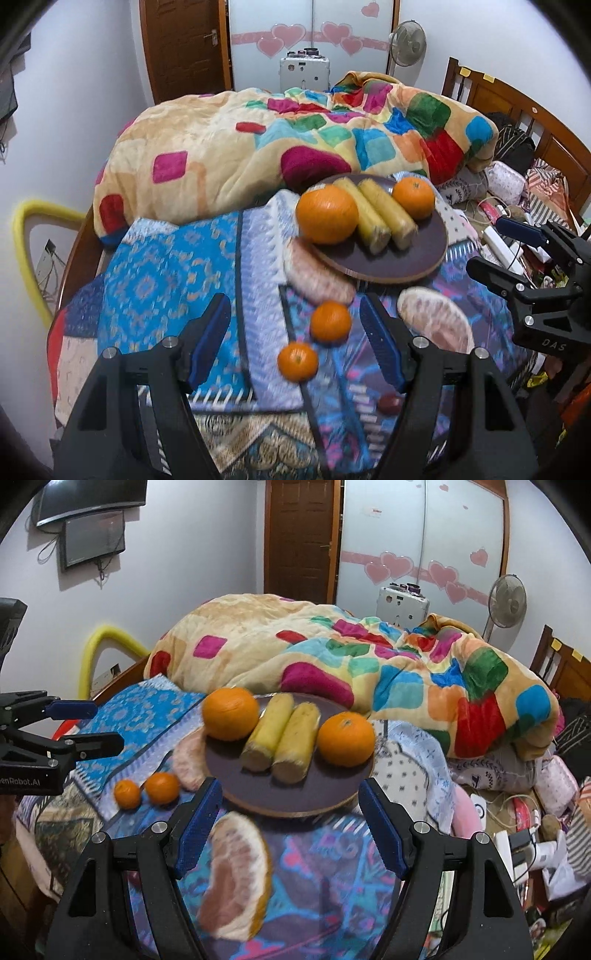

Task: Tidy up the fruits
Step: 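Grasp the pomelo segment with the right gripper while the left gripper grasps a mandarin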

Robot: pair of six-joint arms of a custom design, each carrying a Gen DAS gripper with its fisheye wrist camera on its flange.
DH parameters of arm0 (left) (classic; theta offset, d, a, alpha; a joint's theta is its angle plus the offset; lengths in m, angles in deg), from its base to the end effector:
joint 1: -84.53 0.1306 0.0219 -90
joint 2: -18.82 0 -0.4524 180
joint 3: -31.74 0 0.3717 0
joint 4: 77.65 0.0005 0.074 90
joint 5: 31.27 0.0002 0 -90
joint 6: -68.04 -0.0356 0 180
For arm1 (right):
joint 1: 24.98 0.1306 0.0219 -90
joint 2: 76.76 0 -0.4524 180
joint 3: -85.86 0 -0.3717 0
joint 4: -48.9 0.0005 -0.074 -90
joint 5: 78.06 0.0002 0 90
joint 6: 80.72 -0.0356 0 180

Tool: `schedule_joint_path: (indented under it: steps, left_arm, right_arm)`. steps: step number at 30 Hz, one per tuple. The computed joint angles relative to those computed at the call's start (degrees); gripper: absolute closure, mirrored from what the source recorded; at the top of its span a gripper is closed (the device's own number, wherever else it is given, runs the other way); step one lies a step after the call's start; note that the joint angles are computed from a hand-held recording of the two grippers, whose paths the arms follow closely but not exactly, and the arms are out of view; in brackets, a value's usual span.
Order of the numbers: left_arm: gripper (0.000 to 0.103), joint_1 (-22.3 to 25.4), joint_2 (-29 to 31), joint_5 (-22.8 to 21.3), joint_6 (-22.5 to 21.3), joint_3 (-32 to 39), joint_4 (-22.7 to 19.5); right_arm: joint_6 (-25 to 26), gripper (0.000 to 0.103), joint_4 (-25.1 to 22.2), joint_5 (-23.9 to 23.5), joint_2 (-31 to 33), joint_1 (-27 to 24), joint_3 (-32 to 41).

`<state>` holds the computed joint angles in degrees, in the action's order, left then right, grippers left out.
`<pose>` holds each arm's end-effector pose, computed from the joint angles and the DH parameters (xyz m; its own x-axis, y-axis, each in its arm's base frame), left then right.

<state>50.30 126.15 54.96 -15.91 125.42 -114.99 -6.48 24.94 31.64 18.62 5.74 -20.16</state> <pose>0.4861 -0.3285 0.3895 -0.6944 0.3453 -0.6313 0.4564 0.8896 -0.0155 0.4240 0.2374 0.3687 -0.6640 -0.0971 -0.7414 -0.1008 0.9941 -0.0400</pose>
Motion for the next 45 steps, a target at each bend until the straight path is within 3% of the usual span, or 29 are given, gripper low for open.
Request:
schedule_joint_path:
  steps: [16,21,24,27,30,39,42,45]
  left_arm:
    - [0.031,1.82,-1.96,4.40,0.83,-10.23,4.15]
    - [0.031,1.03,-1.31,2.71,-0.20,-10.84,5.78]
    - [0.031,0.82,-0.78,2.51,-0.16,-10.73,6.40]
    - [0.031,0.82,-0.41,2.63,-0.19,-10.61,6.98]
    - [0.031,0.84,0.01,2.26,-0.42,-10.42,7.49]
    - [0.049,0.94,1.71,2.08,-1.32,-8.92,8.63]
    - [0.063,1.01,2.04,3.85,-1.99,-8.73,8.90]
    - [0.069,0.79,2.31,4.68,-2.58,-8.50,8.55]
  right_arm:
    - [-2.26,0.031,-0.35,2.61,3.50,4.53,-3.33]
    - [-2.90,0.032,0.17,1.75,4.27,4.07,-3.65]
    - [-3.06,0.045,0.94,-1.76,3.78,3.33,-4.16]
    - [-2.97,0.054,1.07,-2.09,3.50,2.99,-4.46]
    - [-2.30,0.057,1.47,-2.32,3.35,2.80,-4.75]
    - [-2.60,0.058,3.18,-0.76,2.27,1.80,-6.53]
    - [-2.69,0.058,3.23,-0.69,1.95,1.48,-6.79]
    - [-2.82,0.058,3.39,-0.28,1.55,1.45,-7.07]
